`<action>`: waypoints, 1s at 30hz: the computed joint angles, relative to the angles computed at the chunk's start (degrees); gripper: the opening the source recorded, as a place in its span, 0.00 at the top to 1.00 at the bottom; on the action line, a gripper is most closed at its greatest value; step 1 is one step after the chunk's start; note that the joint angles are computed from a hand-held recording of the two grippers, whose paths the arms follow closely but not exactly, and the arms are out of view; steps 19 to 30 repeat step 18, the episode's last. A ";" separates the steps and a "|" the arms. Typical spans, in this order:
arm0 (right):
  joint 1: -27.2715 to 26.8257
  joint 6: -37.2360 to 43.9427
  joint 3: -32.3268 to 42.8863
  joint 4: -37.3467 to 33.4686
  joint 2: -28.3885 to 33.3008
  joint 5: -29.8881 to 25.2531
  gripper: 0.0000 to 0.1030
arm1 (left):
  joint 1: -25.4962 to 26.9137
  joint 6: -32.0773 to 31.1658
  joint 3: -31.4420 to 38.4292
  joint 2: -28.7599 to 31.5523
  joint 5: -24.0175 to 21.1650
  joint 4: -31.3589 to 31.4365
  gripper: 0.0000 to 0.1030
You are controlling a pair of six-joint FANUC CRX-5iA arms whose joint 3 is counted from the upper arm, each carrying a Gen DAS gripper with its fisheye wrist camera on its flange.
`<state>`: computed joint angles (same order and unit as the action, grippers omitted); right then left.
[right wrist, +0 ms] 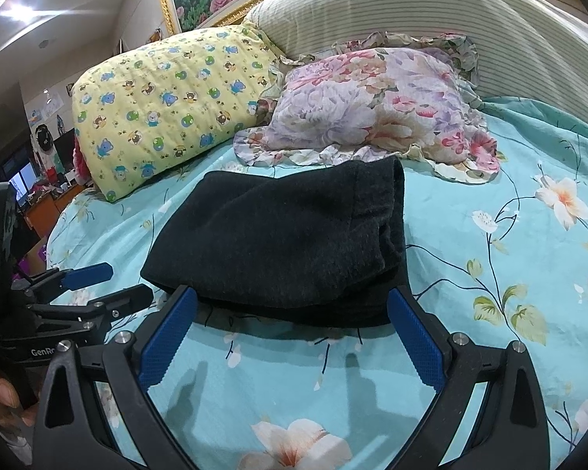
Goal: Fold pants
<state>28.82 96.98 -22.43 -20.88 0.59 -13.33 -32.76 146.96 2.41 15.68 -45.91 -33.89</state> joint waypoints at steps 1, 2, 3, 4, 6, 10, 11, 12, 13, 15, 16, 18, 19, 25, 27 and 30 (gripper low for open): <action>-0.04 0.08 0.12 -0.03 -0.02 0.00 0.05 | 0.18 -0.08 0.11 0.08 0.25 -0.03 0.19; -0.13 0.12 0.34 -0.05 0.08 -0.06 0.05 | 0.20 0.32 0.30 0.05 0.40 -0.50 0.19; -0.20 0.08 0.48 -0.04 0.10 -0.07 0.05 | 0.17 0.65 0.38 -0.01 0.45 -0.82 0.19; -0.24 -0.21 0.53 0.19 0.10 0.05 0.05 | 0.14 0.99 0.49 -0.06 0.49 -1.13 0.19; -0.43 -0.18 0.76 -0.09 0.06 0.03 0.05 | 0.01 1.28 1.02 0.10 0.22 -1.79 0.19; -0.76 -0.15 1.19 -0.24 0.25 -0.14 0.05 | -0.07 0.70 1.79 0.55 -0.10 -1.88 0.19; -0.80 -0.10 1.23 -0.34 0.25 -0.21 0.05 | -0.14 0.56 2.00 0.69 -0.31 -1.90 0.19; -0.89 0.06 1.36 -0.63 0.28 -0.28 0.05 | -0.15 0.32 2.14 0.79 -0.36 -1.75 0.19; -1.04 0.49 1.53 -1.12 0.33 -0.38 0.05 | -0.15 0.16 2.21 0.84 -0.38 -1.63 0.19; -1.24 1.15 1.73 -1.94 0.31 -0.58 0.05 | -0.29 0.20 2.51 1.03 -0.71 -1.93 0.19; -1.46 1.96 1.94 -2.79 0.30 -0.84 0.05 | -0.27 0.07 2.57 1.06 -0.70 -1.82 0.19; -1.64 2.68 2.12 -3.44 0.24 -1.09 0.05 | 0.01 -0.31 2.72 1.22 -0.72 -0.99 0.19; -1.64 2.68 2.12 -3.44 0.24 -1.09 0.05 | 0.01 -0.31 2.72 1.22 -0.72 -0.99 0.19; -1.64 2.68 2.12 -3.44 0.24 -1.09 0.05 | 0.01 -0.31 2.72 1.22 -0.72 -0.99 0.19; -1.64 2.68 2.12 -3.44 0.24 -1.09 0.05 | 0.01 -0.31 2.72 1.22 -0.72 -0.99 0.19; -1.64 2.68 2.12 -3.44 0.24 -1.09 0.05 | 0.01 -0.31 2.72 1.22 -0.72 -0.99 0.19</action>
